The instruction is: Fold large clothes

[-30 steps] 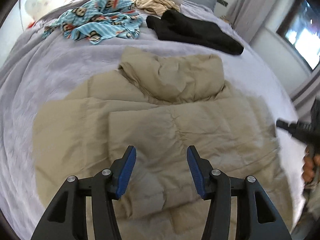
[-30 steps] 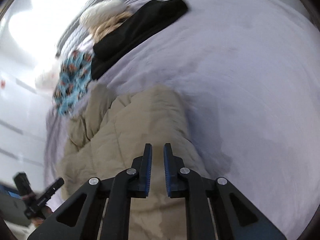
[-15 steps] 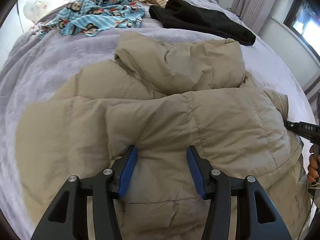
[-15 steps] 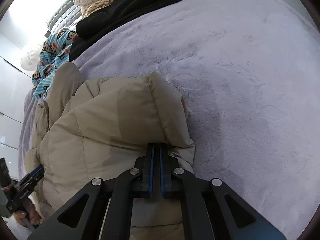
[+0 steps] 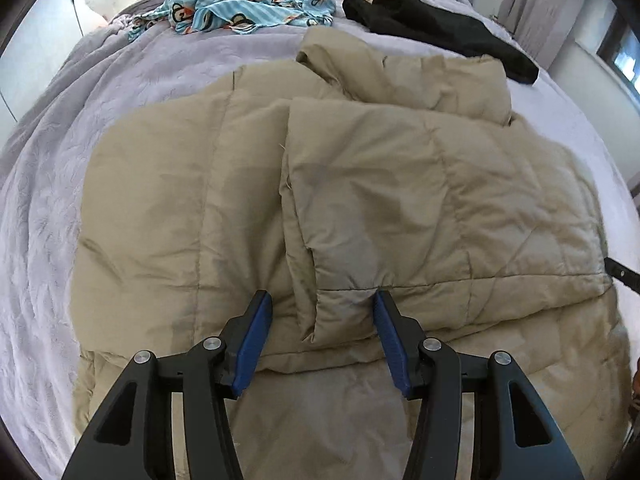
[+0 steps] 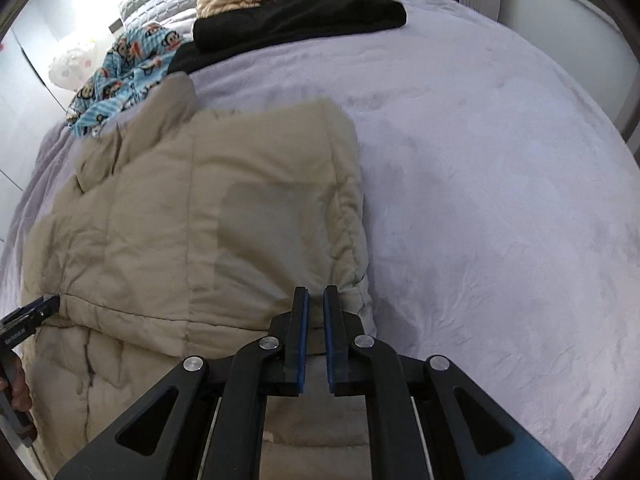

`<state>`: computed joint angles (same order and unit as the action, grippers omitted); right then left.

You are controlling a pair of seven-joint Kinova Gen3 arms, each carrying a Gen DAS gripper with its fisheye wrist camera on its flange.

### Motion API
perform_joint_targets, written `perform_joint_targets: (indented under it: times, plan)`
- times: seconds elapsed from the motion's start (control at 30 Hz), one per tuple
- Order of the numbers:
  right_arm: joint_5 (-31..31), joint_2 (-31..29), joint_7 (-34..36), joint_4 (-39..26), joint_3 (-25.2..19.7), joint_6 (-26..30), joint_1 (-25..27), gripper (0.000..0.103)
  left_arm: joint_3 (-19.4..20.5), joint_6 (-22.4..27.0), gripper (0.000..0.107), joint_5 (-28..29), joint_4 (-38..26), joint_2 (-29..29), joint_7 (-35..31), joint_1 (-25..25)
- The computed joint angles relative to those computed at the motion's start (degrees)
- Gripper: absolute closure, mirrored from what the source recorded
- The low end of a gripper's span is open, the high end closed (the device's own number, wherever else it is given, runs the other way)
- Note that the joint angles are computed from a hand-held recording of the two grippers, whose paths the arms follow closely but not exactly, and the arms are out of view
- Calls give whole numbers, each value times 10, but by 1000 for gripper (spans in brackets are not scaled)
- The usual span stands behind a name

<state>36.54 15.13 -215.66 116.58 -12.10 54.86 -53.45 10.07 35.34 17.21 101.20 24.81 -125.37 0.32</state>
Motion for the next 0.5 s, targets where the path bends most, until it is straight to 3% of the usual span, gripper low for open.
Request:
perform_joint_targets:
  times: [0.27, 0.5]
  plan:
    - [-24, -17, 26, 8, -4, -18, 9, 95, -37, 36, 53, -49, -1, -33, 78, 34]
    - [-70, -74, -21, 33, -34, -38, 8, 94, -54, 90, 53, -102, 6, -73, 158, 57]
